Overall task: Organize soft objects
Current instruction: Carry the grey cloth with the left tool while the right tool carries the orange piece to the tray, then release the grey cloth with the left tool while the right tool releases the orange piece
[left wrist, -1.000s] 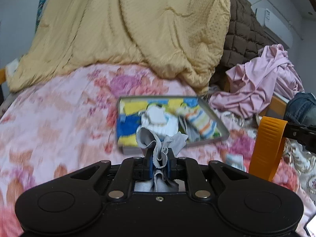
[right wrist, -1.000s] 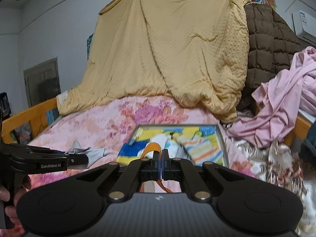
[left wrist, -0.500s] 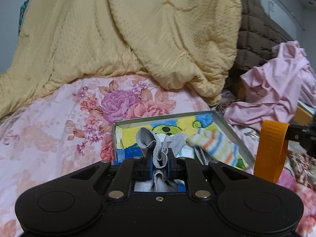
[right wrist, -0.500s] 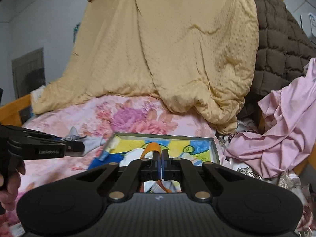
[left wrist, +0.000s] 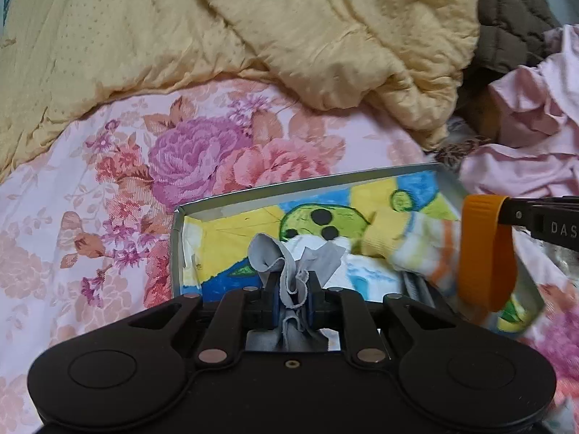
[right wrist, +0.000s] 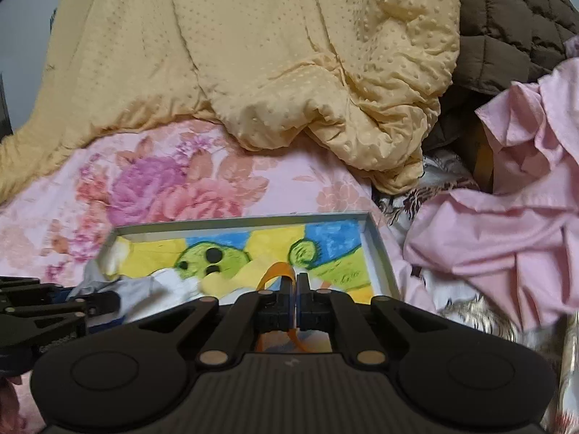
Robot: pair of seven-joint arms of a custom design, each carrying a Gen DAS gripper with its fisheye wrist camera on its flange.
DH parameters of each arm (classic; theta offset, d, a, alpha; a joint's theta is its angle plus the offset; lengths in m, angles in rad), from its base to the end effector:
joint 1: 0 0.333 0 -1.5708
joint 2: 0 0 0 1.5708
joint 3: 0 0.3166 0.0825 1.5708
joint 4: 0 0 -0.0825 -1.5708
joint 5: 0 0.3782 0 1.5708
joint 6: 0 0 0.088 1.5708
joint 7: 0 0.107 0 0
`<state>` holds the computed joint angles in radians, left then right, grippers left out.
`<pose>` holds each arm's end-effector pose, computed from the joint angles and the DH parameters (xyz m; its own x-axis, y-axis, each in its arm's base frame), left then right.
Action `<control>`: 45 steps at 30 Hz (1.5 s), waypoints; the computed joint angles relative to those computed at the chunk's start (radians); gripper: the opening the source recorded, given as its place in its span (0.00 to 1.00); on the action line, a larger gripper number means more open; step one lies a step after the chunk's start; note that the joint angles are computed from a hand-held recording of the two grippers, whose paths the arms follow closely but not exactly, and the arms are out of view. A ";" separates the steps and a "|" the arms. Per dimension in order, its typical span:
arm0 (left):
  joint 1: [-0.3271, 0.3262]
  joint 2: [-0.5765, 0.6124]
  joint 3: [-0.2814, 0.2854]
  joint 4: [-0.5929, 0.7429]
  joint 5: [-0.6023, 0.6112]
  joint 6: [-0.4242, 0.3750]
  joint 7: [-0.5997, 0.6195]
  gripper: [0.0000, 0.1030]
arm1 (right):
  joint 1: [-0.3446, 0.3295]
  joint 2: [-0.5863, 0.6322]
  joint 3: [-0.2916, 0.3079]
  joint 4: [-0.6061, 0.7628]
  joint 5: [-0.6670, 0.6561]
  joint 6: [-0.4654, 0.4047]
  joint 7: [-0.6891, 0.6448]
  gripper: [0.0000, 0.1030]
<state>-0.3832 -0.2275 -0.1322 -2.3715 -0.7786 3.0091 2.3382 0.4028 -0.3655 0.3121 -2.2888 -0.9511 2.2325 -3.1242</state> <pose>0.4576 -0.2041 0.5046 -0.5483 -0.8357 0.0333 -0.5335 0.3188 -0.7834 0.3635 0.3002 0.5357 -0.3511 -0.9363 -0.0076 -0.5357 0.2075 -0.8185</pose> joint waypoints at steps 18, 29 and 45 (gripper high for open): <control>0.113 0.106 -0.053 0.028 0.356 0.046 -0.303 0.37 | -0.014 0.056 -0.035 0.053 0.023 0.000 -0.095 0.14; 0.015 0.032 0.004 -0.019 0.223 0.089 -0.183 0.87 | -0.016 0.001 -0.012 0.056 0.028 0.001 -0.039 0.90; -0.076 -0.133 0.055 -0.115 0.139 0.125 -0.130 0.99 | -0.010 -0.173 0.047 -0.040 0.140 0.081 0.060 1.00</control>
<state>-0.4589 -0.3606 -0.0773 -2.4870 -0.6396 3.1341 2.2080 0.3931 -0.5387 0.3587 -2.3288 -0.8116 2.3135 -3.0642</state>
